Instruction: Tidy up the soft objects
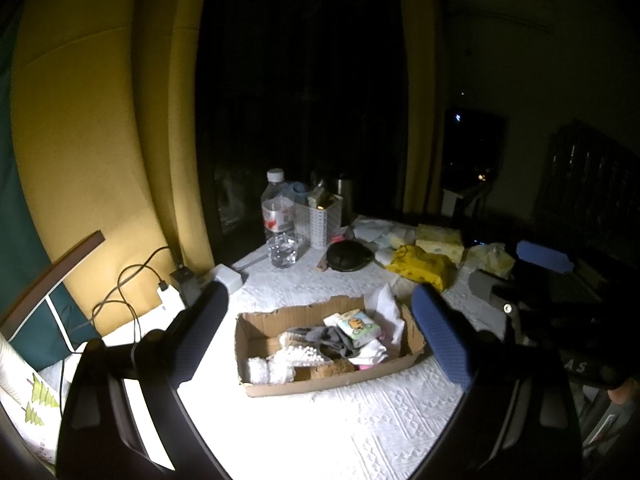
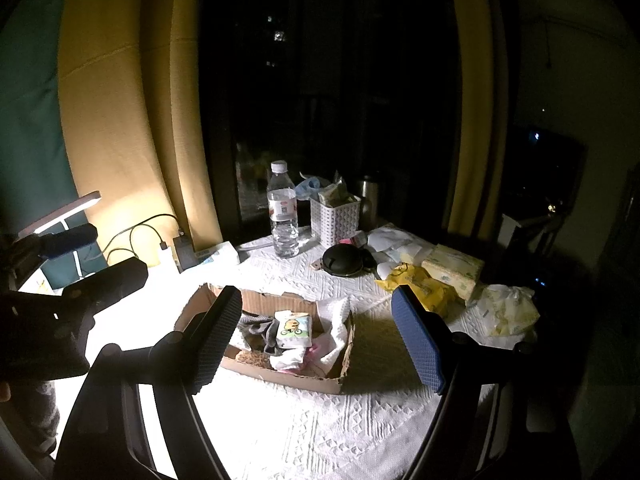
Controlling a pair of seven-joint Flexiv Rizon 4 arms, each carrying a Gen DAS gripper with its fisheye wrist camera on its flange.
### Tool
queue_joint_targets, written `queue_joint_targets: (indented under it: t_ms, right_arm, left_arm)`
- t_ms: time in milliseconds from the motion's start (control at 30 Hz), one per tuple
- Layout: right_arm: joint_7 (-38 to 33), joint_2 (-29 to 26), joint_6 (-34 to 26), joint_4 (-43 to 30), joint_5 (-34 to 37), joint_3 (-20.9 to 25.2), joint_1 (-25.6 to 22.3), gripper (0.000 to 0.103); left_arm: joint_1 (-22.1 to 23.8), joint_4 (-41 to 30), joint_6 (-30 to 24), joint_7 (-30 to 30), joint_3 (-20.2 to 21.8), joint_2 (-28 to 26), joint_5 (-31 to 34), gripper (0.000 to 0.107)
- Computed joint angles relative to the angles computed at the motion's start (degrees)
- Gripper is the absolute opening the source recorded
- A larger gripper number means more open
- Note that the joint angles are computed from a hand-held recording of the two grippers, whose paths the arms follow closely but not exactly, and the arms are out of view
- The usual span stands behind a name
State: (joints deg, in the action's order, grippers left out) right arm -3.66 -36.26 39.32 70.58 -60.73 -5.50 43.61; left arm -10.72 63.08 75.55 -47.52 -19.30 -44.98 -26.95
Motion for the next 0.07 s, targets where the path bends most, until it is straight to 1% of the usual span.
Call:
queue_joint_targets:
  t_ms: [67]
  right_arm:
    - [-0.3,-0.3,0.1,-0.4,0.3,0.1,-0.1,0.080]
  left_arm:
    - [-0.5,-0.6,-0.7,-0.9,0.9,-0.2,0.3,0.094]
